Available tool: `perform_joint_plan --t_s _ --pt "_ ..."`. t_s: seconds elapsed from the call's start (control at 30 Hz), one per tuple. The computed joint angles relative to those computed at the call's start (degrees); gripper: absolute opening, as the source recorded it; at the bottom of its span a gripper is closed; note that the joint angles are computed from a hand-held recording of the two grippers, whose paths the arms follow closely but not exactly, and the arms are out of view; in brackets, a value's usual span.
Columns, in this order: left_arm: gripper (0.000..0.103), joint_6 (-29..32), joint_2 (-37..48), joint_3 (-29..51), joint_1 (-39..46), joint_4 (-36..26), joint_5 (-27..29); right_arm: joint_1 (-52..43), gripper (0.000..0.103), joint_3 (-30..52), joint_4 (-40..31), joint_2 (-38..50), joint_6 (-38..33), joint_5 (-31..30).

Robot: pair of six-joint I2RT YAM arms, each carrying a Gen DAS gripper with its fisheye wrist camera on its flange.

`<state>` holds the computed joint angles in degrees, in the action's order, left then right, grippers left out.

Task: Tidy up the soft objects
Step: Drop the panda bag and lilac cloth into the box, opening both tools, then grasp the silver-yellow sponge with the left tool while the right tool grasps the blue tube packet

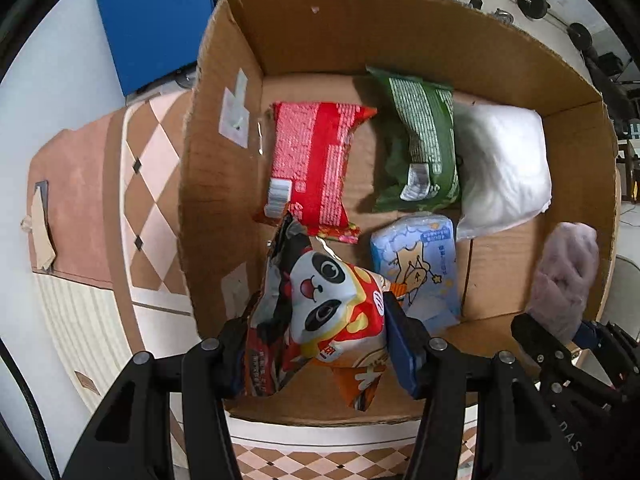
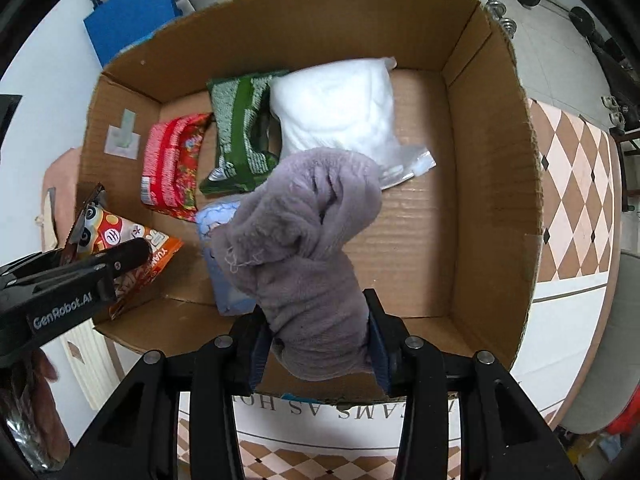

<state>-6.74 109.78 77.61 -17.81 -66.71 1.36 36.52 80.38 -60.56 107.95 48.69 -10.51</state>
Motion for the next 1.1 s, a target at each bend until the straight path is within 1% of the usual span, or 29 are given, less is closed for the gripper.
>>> perform_joint_plan --t_s 0.03,0.07,0.1,0.13,0.17,0.2,0.27,0.3,0.33,0.4,0.43,0.5,0.53,0.57,0.6,0.67,0.77,0.8,0.83,0.9,0.93,1.03,1.1 --pt "0.054 0.1 -0.1 -0.2 0.3 -0.4 1.1 -0.1 0.049 0.5 -0.5 0.5 -0.4 -0.3" --pt "0.054 0.2 0.6 0.2 0.5 -0.3 1.5 -0.2 0.055 0.9 -0.9 1.0 -0.9 -0.8" --pt "0.055 0.4 0.2 0.1 0.5 -0.3 1.7 -0.2 0.069 0.7 -0.6 0.6 -0.9 -1.0" --pt "0.063 0.5 -0.8 -0.4 0.3 0.0 1.1 -0.3 0.076 0.2 -0.1 0.1 -0.7 -0.8" --pt "0.069 0.7 -1.7 -0.8 0.1 0.3 0.7 -0.2 0.083 0.0 -0.2 -0.6 -0.5 -0.3" --pt "0.078 0.9 -3.2 -1.3 -0.1 0.5 0.4 0.0 0.084 0.2 -0.5 -1.1 -0.5 0.2" --pt "0.084 1.0 -5.8 -2.3 -0.1 0.6 0.4 0.3 0.084 0.9 -1.6 -2.2 -0.5 1.1" --pt "0.09 0.9 -7.5 -2.8 -0.2 0.5 0.5 0.5 0.085 1.0 -2.1 -2.7 -0.6 1.6" --pt "0.091 0.8 -9.9 -3.7 -0.3 0.4 0.6 0.8 0.087 1.4 -2.9 -3.4 -0.6 2.1" --pt "0.094 0.8 -14.0 -5.4 -0.7 0.3 0.8 1.5 0.095 1.6 -4.5 -5.8 -1.0 3.7" --pt "0.098 0.7 -15.7 -6.1 -0.7 0.2 1.1 2.2 0.097 1.6 -5.2 -7.0 -1.2 4.9" --pt "0.098 0.1 -20.0 -8.5 -0.5 -0.2 1.9 4.1 0.099 1.3 -7.2 -9.9 -1.2 8.1" --pt "0.099 -0.7 -23.8 -11.3 -0.3 -0.2 2.4 5.1 0.101 1.0 -7.7 -11.0 -1.0 9.4" --pt "0.099 -1.0 -25.1 -13.1 0.3 0.7 2.4 6.3 0.103 0.2 -8.1 -12.6 -0.7 10.7" --pt "0.099 -2.3 -28.2 -15.8 0.6 0.9 2.4 7.6 0.103 -1.0 -8.1 -14.4 -0.3 11.8" --pt "0.099 -5.5 -34.8 -22.4 1.9 1.3 1.9 11.4 0.103 -5.0 -7.6 -18.5 1.4 13.6" --pt "0.098 -9.7 -40.6 -31.3 5.9 1.9 1.7 16.9 0.103 -12.0 -5.7 -23.3 3.9 14.7" --pt "0.098 -9.8 -41.0 -33.0 7.5 2.2 2.7 18.5 0.103 -14.4 -4.5 -24.3 4.6 14.9" --pt "0.098 -9.4 -40.0 -35.8 10.2 4.0 5.0 20.1 0.103 -17.3 -3.1 -25.2 5.5 15.1" --pt "0.098 -8.8 -36.1 -39.3 13.7 7.5 7.9 22.1 0.103 -23.5 1.1 -26.4 7.3 15.5" --pt "0.098 -9.1 -33.7 -40.8 15.5 10.3 9.7 22.5 0.103 -27.3 4.1 -27.0 8.6 15.8" --pt "0.098 -12.7 -28.7 -43.7 16.8 17.3 12.2 21.0 0.103 -34.9 10.6 -27.6 11.5 15.0" --pt "0.098 -16.2 -25.7 -44.5 15.1 21.6 11.7 19.0 0.103 -39.5 15.2 -28.7 13.2 14.1"
